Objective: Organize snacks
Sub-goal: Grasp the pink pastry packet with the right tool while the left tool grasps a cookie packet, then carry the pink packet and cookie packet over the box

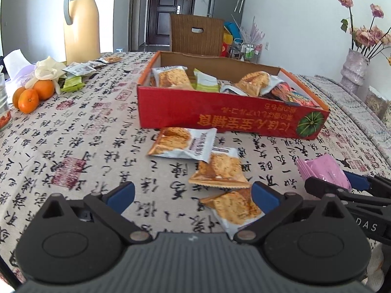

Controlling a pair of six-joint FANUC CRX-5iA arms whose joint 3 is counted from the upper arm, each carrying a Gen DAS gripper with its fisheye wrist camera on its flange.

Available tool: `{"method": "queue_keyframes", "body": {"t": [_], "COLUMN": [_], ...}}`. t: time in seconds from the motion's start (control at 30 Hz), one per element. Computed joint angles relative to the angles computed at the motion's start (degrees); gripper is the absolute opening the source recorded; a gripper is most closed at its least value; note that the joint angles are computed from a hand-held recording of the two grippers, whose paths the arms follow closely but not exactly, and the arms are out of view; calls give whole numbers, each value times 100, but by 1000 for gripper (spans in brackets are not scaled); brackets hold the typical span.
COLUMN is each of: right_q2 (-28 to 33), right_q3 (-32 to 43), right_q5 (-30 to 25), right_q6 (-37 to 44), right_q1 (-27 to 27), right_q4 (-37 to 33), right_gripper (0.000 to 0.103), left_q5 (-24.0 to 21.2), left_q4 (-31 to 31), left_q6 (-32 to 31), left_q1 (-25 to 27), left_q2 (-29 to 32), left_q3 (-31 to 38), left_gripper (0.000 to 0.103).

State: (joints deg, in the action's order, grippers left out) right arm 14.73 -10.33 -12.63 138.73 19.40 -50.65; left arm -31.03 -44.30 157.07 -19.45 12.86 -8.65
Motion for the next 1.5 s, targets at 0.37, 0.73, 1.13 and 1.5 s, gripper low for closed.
{"method": "queue_keyframes", "body": {"t": [0.37, 0.73, 1.13, 1.5], "right_q2": [75, 83, 1, -165], "right_q3": [121, 102, -18, -132], "right_q5": [-276, -358, -272, -156], "right_q6": [686, 805, 746, 830], "right_q1": [-469, -575, -496, -445], "right_q4": [-765, -905, -833, -877], "right_gripper": [66, 66, 66, 66], "left_q5": [-638, -1160, -1021, -499], "left_q4": [481, 447, 142, 105], "left_q6": [-347, -302, -8, -3], "left_q1": [-153, -366, -459, -406], "left_q2": [585, 790, 591, 274], "left_q3": [625, 903, 697, 309], "left_gripper": [103, 92, 48, 45]}}
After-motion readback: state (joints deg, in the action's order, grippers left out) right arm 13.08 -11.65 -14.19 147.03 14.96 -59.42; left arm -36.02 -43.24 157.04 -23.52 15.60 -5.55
